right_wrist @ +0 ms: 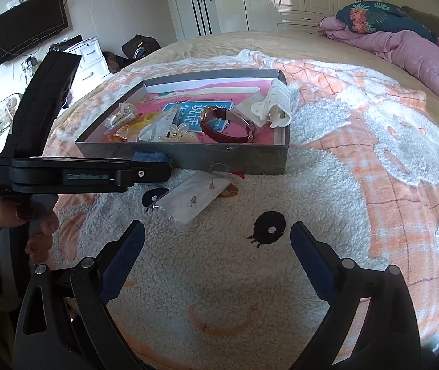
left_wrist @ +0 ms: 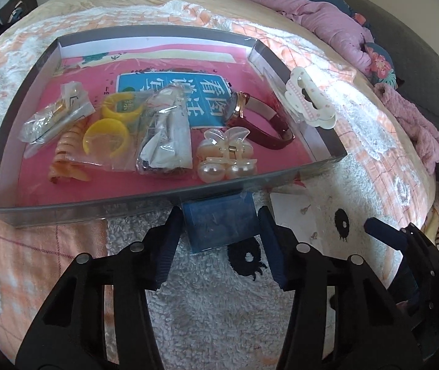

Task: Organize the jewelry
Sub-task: 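Grasp the blue box with the left gripper while the right grasps the white earring card, then carry the blue box and earring card over the grey tray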

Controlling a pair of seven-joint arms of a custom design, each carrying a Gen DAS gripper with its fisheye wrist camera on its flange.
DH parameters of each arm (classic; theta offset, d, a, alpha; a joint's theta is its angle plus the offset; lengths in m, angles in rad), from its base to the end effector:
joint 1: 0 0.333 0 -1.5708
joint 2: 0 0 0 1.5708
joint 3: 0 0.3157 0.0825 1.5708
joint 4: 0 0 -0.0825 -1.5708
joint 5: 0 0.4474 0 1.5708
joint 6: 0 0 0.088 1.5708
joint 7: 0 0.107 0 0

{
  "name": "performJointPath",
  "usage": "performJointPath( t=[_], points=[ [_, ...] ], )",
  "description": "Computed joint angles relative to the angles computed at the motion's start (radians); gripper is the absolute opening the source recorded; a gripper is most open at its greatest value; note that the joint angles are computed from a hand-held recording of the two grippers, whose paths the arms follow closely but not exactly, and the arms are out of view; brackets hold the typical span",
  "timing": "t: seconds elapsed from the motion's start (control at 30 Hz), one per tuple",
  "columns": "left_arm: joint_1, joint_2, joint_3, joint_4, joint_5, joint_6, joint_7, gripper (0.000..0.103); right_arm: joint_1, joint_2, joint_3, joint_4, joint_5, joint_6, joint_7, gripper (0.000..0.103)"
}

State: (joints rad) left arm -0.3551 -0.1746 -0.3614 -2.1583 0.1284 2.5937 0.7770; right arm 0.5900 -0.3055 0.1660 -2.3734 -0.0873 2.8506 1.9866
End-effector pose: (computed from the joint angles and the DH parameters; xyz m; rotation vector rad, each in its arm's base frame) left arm 0.4493 -0.4049 0.5097 -1.9813 2.0330 -0.8646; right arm 0.3976 0.3871 0.5014 -2.0030 1.2900 -0.3241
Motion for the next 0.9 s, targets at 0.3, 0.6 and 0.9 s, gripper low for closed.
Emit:
performJointPath(
  t=[0.3,0.6,0.9],
  points=[
    [0.029,-0.134,-0.007,-0.098,-0.006,0.061,-0.005,0.042,0.015,0.127,0.000,0.100,0.070,-0.011,-0.017,0.095],
    [0.068,-0.199,-0.033,-0.137,-0.007,0.083,0.003,0.042,-0.052,0.217,0.063,0.192,-0.254,-0.053,0.185,0.074],
    [0.107,-0.283,-0.047,-0.182,-0.017,0.093,0.000,0.042,0.006,0.120,0.000,0.079,-0.033,0.055,-0.021,0.054]
  ],
)
